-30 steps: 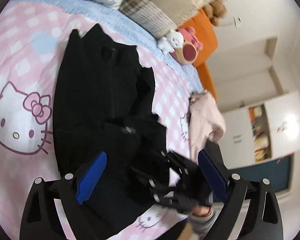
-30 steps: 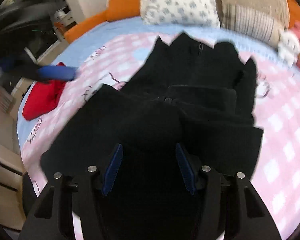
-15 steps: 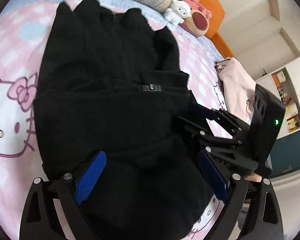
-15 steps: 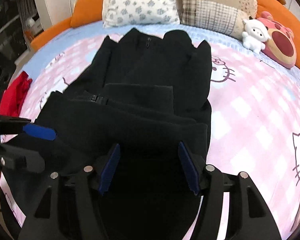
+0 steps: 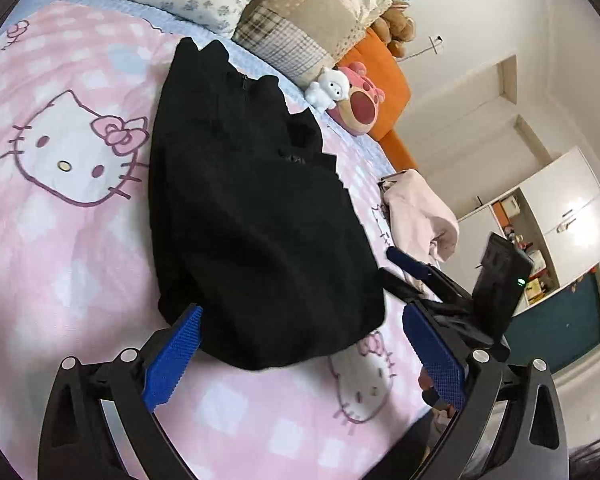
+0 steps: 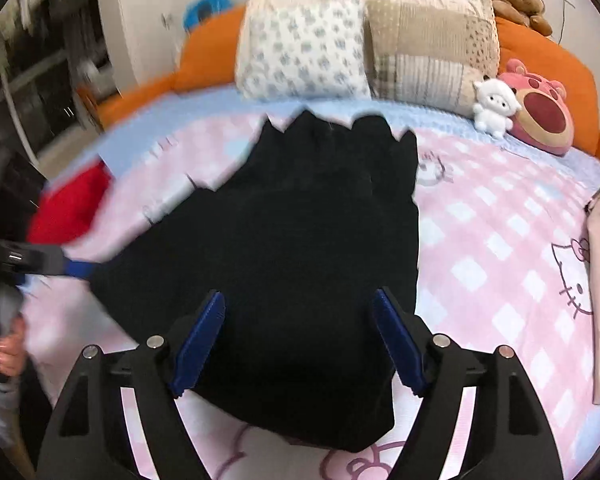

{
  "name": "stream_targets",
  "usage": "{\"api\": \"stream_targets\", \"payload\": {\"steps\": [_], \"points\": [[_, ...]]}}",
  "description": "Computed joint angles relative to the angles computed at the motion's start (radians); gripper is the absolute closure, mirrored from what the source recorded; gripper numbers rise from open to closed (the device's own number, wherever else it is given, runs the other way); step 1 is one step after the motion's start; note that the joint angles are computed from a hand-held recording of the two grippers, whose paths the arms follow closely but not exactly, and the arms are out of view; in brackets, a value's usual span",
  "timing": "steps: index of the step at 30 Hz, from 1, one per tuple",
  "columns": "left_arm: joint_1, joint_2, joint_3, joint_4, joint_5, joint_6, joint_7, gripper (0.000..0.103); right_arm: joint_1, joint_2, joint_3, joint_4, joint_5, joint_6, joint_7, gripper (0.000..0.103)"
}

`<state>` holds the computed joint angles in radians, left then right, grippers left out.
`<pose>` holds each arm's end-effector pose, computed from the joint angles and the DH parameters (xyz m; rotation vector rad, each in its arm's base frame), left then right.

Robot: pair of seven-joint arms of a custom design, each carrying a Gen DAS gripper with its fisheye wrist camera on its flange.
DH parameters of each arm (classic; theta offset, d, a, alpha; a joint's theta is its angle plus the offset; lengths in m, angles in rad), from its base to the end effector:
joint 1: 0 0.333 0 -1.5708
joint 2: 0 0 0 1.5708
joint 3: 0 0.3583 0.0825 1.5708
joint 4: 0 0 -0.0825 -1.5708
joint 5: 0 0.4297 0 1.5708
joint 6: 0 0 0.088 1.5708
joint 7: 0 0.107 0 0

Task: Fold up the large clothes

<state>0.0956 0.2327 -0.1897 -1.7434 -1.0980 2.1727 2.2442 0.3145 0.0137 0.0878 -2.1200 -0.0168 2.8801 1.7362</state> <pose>0.6999 -0.0894 0.5046 1.6105 -1.9244 1.3094 0.5813 0.2482 0.5118 -1.9358 1.5022 -0.4715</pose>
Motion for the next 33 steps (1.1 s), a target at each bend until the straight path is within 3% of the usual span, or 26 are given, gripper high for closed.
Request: {"api": "stream_targets", "payload": {"steps": [1,3,4,6,8,10,13,16,18,19,20,22,24,27,30,31,32,33], "points": [[0.003,0.012,-0.006,-0.001,-0.026,-0.016,0.001,0.004,0.001,0.028,-0.003,0.023,-0.059,-0.043,0.057,0.027],[0.019,0.047,-0.015,-0.002,-0.092,-0.08,-0.016,0.003,0.035,0.074,-0.047,0.045,-0.222,-0.068,0.208,0.017],[0.015,0.053,-0.014,-0.008,-0.084,-0.072,-0.04,0.003,0.034,0.082,-0.048,0.042,-0.241,-0.068,0.24,0.01],[0.024,0.058,-0.019,-0.031,-0.131,-0.068,-0.056,0.003,-0.002,0.102,-0.015,0.034,-0.115,-0.028,0.198,0.008],[0.032,0.05,-0.016,-0.055,-0.158,-0.068,-0.062,0.005,0.004,0.11,-0.025,0.04,-0.125,-0.023,0.215,0.005],[0.031,0.03,-0.007,-0.086,-0.154,-0.046,-0.08,0.016,0.012,0.118,-0.032,0.058,-0.149,-0.045,0.223,0.005],[0.031,-0.03,0.013,-0.133,-0.145,-0.018,-0.148,0.009,0.009,0.104,-0.032,0.062,-0.152,-0.059,0.207,0.009],[0.03,-0.12,0.033,-0.179,-0.179,-0.018,-0.074,0.007,-0.001,0.033,-0.029,-0.005,-0.124,0.005,0.205,0.017],[0.022,-0.14,0.044,-0.166,-0.214,-0.081,-0.022,0.006,-0.012,-0.009,-0.011,-0.048,0.016,0.072,0.092,0.027],[0.014,-0.141,0.048,-0.155,-0.225,-0.098,-0.011,0.006,-0.009,-0.031,-0.007,-0.066,0.093,0.095,0.034,0.038],[0.004,-0.146,0.049,-0.149,-0.235,-0.097,-0.001,0.006,0.006,-0.046,-0.008,-0.074,0.24,0.106,-0.087,0.045],[-0.02,-0.137,0.043,-0.12,-0.256,-0.081,0.04,0.006,0.051,-0.069,-0.025,-0.077,0.521,0.107,-0.31,0.05],[-0.05,-0.095,0.032,-0.071,-0.22,-0.045,0.029,0.006,0.064,-0.085,-0.029,-0.083,0.602,0.104,-0.378,0.051],[-0.073,-0.023,0.024,-0.02,-0.116,0.029,-0.086,0.007,0.039,-0.078,-0.017,-0.096,0.491,0.08,-0.283,0.051],[-0.039,0.031,0.005,-0.013,-0.153,0.023,-0.154,0.007,0.006,-0.05,-0.009,-0.108,0.332,0.023,-0.128,0.05],[-0.028,0.034,-0.003,-0.016,-0.168,0.022,-0.141,0.01,0.0,-0.04,-0.007,-0.119,0.279,0.03,-0.089,0.042],[-0.026,0.034,-0.007,-0.017,-0.156,0.028,-0.135,0.013,-0.003,-0.031,-0.007,-0.126,0.26,0.045,-0.057,0.027],[-0.035,0.034,-0.008,-0.014,-0.111,0.049,-0.132,0.016,-0.01,-0.019,-0.008,-0.121,0.236,0.034,-0.009,0.023]]}}
